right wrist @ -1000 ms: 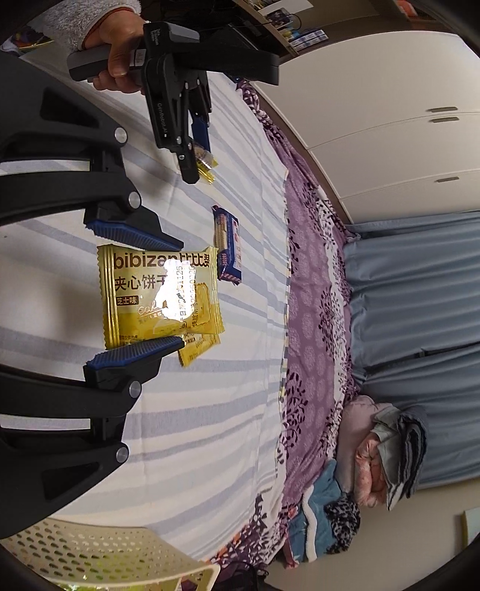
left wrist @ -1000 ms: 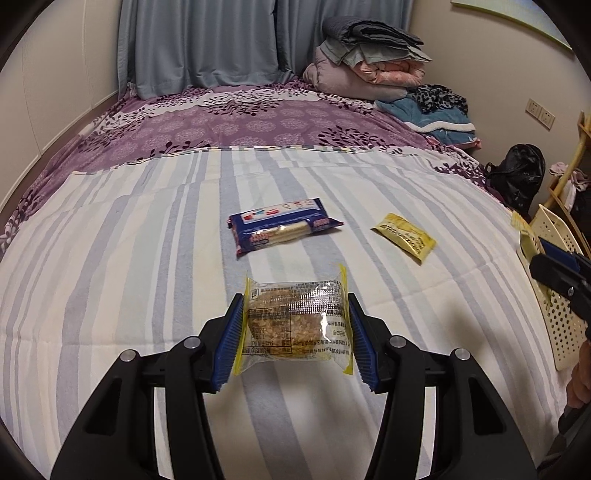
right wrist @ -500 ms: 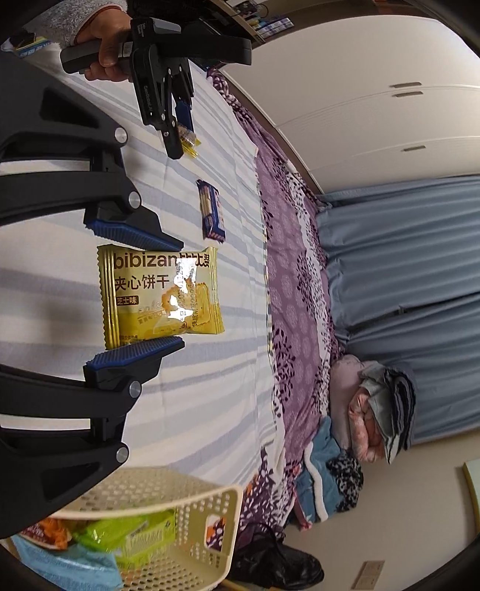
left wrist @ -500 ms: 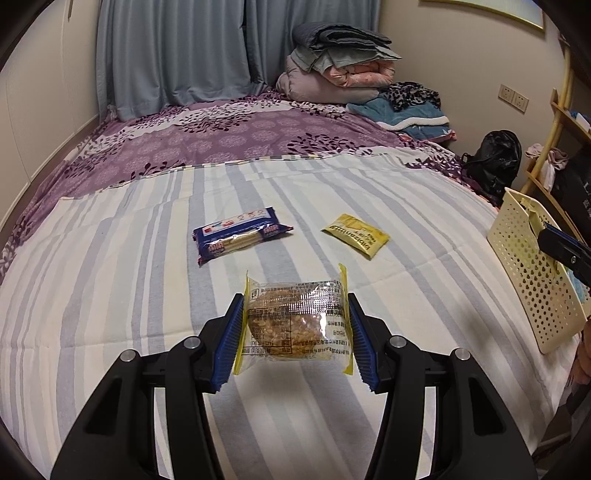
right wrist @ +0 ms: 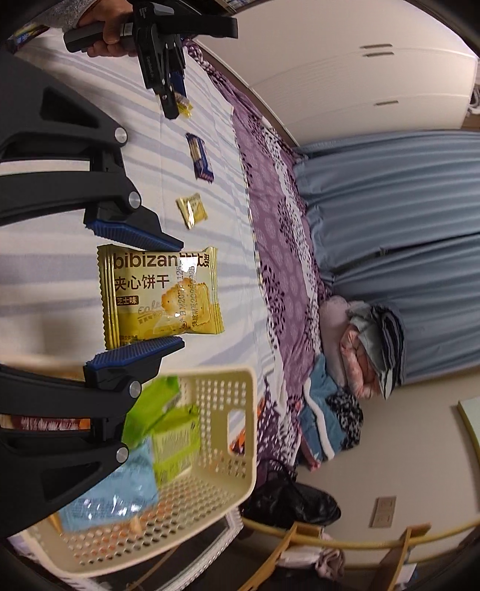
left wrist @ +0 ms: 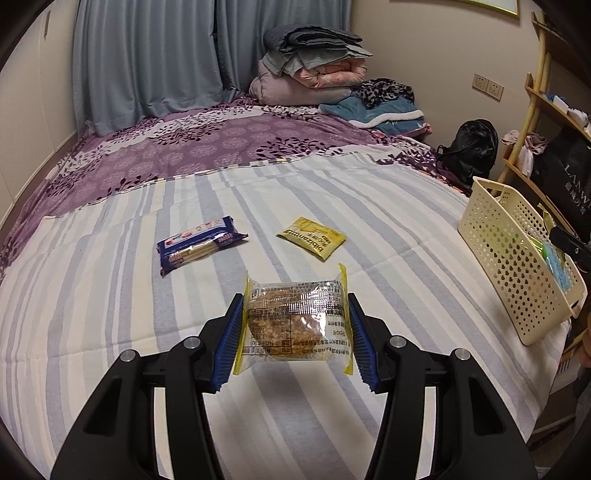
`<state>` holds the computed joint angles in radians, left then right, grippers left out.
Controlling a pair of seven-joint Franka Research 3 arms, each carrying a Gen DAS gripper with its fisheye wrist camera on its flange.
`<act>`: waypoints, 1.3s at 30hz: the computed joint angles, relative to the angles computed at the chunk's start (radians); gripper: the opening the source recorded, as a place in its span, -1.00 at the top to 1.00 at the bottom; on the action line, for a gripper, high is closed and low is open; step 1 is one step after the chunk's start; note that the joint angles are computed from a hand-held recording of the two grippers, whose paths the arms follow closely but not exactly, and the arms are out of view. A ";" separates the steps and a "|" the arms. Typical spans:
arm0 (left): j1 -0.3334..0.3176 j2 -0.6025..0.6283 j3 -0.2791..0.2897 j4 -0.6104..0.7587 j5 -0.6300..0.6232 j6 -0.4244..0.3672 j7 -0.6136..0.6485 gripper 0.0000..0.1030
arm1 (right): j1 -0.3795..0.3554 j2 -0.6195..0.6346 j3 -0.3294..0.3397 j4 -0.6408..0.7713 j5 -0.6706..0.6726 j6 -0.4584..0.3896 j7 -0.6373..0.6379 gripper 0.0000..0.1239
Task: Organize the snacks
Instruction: 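Carry the yellow packet into the basket and open the right gripper, then carry the clear-wrapped cookie with the left gripper toward the basket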
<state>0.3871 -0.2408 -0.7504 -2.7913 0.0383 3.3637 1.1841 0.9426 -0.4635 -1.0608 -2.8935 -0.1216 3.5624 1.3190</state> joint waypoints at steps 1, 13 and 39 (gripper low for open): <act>-0.001 0.002 -0.003 0.003 0.000 -0.001 0.001 -0.07 | -0.015 0.003 0.002 -0.003 0.006 0.003 0.001 0.24; 0.018 0.024 -0.056 0.044 0.013 -0.015 0.007 -0.07 | -0.154 0.041 0.001 -0.021 -0.020 0.034 0.074 0.24; 0.061 0.062 -0.201 0.158 0.141 -0.053 -0.047 -0.07 | -0.179 0.015 -0.137 -0.004 -0.190 0.042 0.274 -0.23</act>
